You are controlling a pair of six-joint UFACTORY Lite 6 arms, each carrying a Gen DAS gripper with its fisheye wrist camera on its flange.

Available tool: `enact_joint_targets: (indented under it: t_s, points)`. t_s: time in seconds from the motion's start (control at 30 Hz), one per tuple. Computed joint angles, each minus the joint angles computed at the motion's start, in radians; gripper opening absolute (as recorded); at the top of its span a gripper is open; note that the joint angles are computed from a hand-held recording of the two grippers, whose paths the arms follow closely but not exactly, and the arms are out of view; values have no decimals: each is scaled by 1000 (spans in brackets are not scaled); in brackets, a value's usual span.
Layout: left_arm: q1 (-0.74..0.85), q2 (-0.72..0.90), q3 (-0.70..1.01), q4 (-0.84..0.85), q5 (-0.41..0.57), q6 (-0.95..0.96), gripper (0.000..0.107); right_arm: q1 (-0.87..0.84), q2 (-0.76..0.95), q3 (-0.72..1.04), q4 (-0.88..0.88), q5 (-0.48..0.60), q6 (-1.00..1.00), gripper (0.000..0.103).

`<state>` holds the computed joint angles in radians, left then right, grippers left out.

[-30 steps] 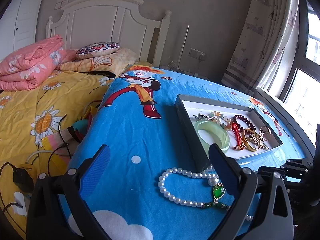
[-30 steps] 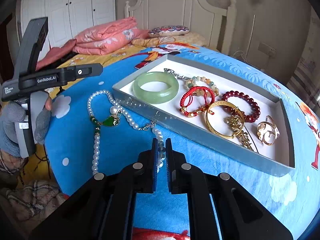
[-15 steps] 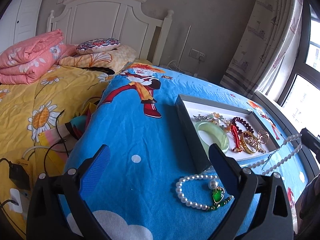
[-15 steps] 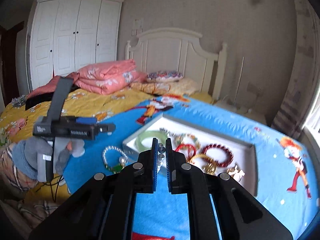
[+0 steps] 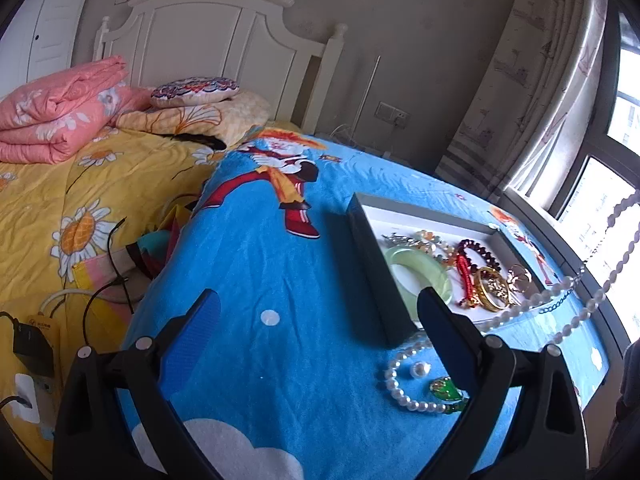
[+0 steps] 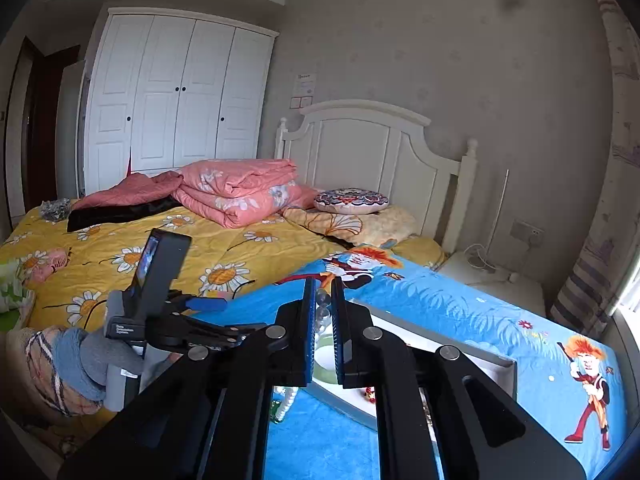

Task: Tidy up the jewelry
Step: 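Grasp the pearl necklace with the left tool beside the right tool, then release right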

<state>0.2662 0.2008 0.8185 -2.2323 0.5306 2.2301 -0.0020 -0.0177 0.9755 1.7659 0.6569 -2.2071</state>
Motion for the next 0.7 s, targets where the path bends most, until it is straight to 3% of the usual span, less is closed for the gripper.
enact_joint_targets:
  t_s: [0.07,0.13,0.23,0.33,0.5,0.6,0.7]
  points:
    - [11,-38,-40,108,82,-53,98,-29,21,9,-35,17,27,8]
    - [-20,-87,-94,108,118,-23,98,-65,62,31,-88,50,80,8]
    - [-155,-143,-140,-46,39,162,97,-93,97,43,-118,76,109,8]
    - [-294,-188,-180,-311,-1,439,97,-103,95,35,-135,90,113,8]
    - [-408,-191,-159,-506,-10,604,96,-110,70,-21,-132,102,71,8]
    - [-452,-159,-114,-620,-34,717,87,-122,68,-46,-138,111,54,8]
    - [-478,-131,-83,-610,-43,720,77,-141,72,-65,-140,122,31,8]
